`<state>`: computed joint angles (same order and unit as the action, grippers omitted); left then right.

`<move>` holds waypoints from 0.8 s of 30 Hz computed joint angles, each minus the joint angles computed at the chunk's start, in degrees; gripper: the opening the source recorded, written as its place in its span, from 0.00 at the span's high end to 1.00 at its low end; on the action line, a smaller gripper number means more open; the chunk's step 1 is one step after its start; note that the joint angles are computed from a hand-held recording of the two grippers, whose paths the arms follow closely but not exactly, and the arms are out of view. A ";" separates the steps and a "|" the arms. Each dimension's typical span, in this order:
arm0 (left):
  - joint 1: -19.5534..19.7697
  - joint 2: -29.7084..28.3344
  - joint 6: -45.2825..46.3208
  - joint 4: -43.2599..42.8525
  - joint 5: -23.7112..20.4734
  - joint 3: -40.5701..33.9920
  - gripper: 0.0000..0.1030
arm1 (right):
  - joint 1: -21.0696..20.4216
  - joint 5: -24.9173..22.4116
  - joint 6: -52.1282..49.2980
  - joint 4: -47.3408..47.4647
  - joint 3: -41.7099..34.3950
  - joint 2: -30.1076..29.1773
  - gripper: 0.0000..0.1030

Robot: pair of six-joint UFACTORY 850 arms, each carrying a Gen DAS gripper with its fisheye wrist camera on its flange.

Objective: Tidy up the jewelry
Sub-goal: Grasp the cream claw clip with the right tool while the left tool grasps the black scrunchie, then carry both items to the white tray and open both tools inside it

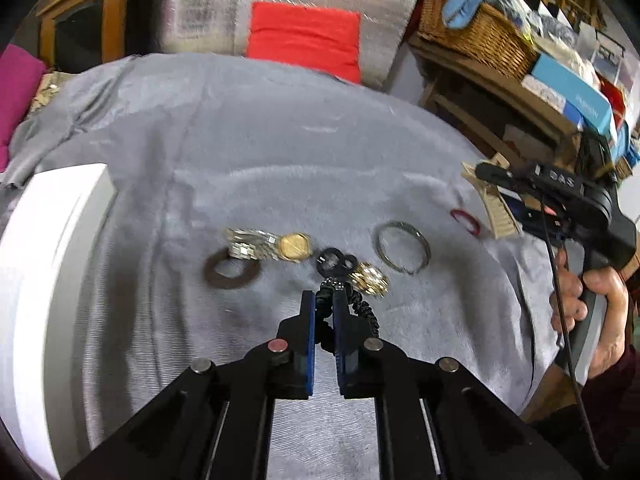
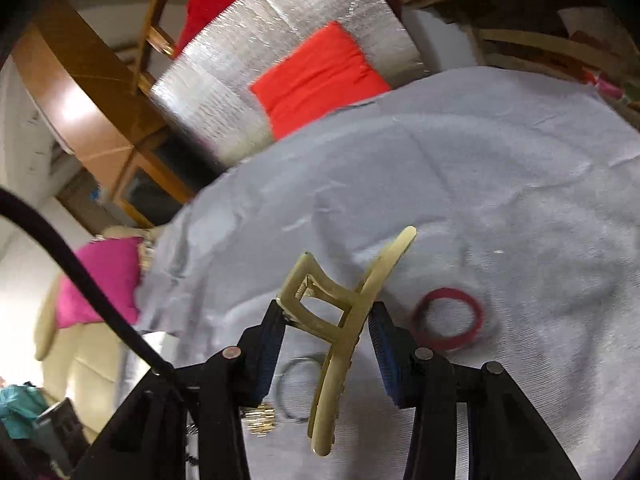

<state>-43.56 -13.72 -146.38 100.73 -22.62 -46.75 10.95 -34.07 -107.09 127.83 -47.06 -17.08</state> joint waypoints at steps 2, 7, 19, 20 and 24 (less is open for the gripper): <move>-0.60 1.43 -0.28 -1.36 -2.31 1.10 0.92 | 0.56 -1.96 -0.50 -0.05 0.33 0.33 0.55; -2.84 6.39 -1.53 -7.38 -12.44 5.15 0.92 | 3.84 -4.76 -2.72 -0.12 0.56 1.16 0.55; -2.19 16.97 -5.85 -24.81 -32.75 14.86 0.92 | 18.67 -1.11 0.05 -9.79 -10.85 -5.92 0.55; -1.99 17.71 -6.33 -25.35 -33.15 15.62 0.92 | 19.78 -1.18 1.49 -11.12 -12.55 -6.94 0.55; 1.62 20.31 -8.13 -27.97 -29.61 18.57 0.92 | 25.26 1.06 7.99 -18.27 -22.24 -12.25 0.55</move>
<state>-41.95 6.60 -154.51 72.76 -52.23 -28.18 36.21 -33.01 -99.10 109.56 -69.31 -29.34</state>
